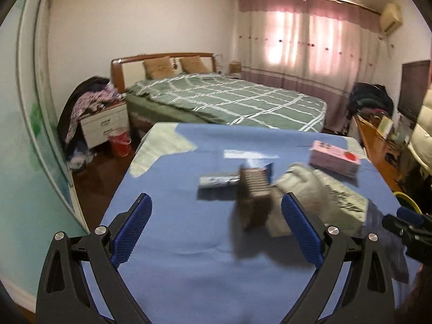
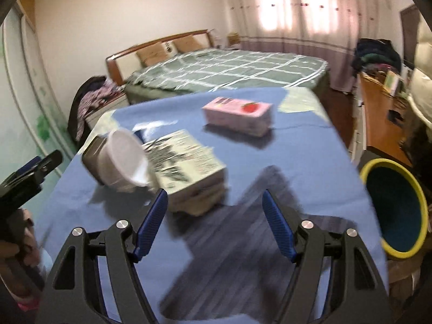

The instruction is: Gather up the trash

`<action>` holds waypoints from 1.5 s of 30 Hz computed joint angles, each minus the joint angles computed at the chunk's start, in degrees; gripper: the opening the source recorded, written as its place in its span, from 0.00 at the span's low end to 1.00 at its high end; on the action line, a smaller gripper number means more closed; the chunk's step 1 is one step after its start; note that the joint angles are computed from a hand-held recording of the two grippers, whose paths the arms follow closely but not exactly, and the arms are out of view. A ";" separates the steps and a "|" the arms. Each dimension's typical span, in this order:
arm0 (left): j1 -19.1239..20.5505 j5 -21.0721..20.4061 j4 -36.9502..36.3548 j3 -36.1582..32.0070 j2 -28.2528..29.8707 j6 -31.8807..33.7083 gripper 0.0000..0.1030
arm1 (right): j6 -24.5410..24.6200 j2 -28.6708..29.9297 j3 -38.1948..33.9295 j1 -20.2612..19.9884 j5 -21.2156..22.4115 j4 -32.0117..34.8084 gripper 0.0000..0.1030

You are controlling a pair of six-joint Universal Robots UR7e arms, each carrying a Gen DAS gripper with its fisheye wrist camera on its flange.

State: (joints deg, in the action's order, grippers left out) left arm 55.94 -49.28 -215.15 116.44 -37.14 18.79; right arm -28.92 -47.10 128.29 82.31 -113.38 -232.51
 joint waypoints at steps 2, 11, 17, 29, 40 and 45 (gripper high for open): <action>0.74 -0.36 -0.12 -0.65 0.73 -0.36 0.92 | -0.23 1.37 -1.29 0.49 -1.42 1.53 0.67; 1.40 -2.13 -0.70 -1.86 2.84 0.65 0.92 | -1.53 2.96 -5.65 -0.46 -5.65 9.72 0.63; 1.37 -2.51 0.68 -2.09 2.93 -0.39 0.92 | -1.96 3.00 -7.47 -0.67 -5.66 12.44 0.49; 0.73 -2.19 0.32 -1.43 3.17 0.10 0.92 | 0.05 -2.58 -2.10 -0.80 2.14 16.25 0.04; 0.59 -2.32 0.37 -1.27 3.27 0.28 0.92 | 1.68 -11.69 6.63 1.24 10.12 13.46 0.04; 0.48 -2.42 0.01 -1.23 3.44 0.50 0.92 | 2.32 -14.45 8.27 1.90 11.27 12.72 0.03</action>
State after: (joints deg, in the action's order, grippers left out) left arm 56.42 -51.70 -215.13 115.21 -33.70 19.29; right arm -26.61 -61.55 136.56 84.20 -102.11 -219.79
